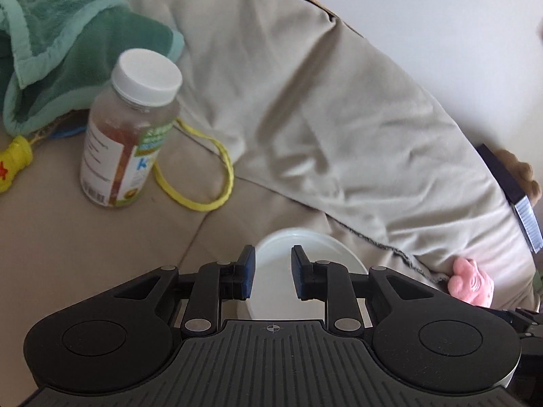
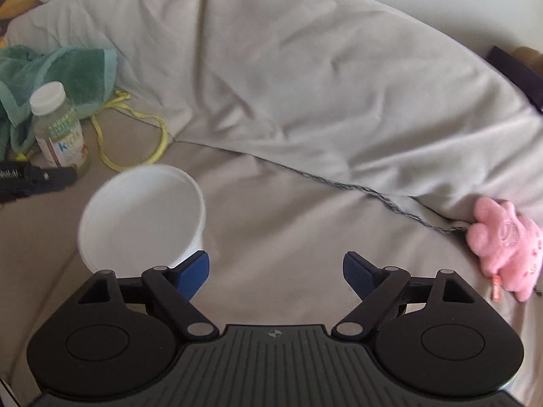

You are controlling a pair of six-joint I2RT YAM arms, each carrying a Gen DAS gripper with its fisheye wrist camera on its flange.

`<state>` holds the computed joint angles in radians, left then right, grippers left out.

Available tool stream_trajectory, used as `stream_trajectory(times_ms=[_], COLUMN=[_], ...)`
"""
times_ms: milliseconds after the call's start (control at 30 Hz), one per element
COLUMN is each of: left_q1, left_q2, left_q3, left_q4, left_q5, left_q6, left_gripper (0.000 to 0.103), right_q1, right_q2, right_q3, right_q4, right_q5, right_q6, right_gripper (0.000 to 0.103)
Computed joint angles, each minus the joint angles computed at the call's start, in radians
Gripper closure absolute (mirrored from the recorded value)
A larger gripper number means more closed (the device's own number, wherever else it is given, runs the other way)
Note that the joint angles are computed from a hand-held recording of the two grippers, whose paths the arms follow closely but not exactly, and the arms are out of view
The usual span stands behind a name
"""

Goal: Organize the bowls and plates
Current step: 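Move both tools to the white plastic bowl beside the bottle, then grasp the white plastic bowl rim with both tools and lift it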

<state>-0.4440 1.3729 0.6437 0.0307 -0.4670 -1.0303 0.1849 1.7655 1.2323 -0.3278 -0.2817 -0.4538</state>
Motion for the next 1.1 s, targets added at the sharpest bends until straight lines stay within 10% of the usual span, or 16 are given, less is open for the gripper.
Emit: stream_trajectory(times_ms=[267, 467, 667, 800, 1100], left_q1=[0.122, 0.138, -0.108, -0.312, -0.493], left_q2=[0.182, 0.312, 0.142, 0.142, 0.650], left_q3=[-0.005, 0.030, 0.074, 0.222, 0.984], left_q4=[0.128, 0.197, 0.094, 0.035, -0.224], left_q5=[0.230, 0.366, 0.100, -0.054, 0.113], left_q6=[0.027, -0.019, 0.011, 0.065, 0.217], left_gripper=[0.078, 0.076, 0.074, 0.072, 0.071], right_q1=[0.159, 0.110, -0.091, -0.372, -0.891], right_q2=[0.305, 0.323, -0.045, -0.174, 0.092], right_q3=[0.251, 0.281, 0.013, 0.001, 0.352], right_q4=[-0.170, -0.280, -0.215, -0.335, -0.564], right_q5=[0.146, 0.041, -0.128, -0.301, -0.480], right_q6=[0.202, 0.221, 0.020, -0.190, -0.432], right_gripper=[0.049, 0.068, 0.068, 0.065, 0.059])
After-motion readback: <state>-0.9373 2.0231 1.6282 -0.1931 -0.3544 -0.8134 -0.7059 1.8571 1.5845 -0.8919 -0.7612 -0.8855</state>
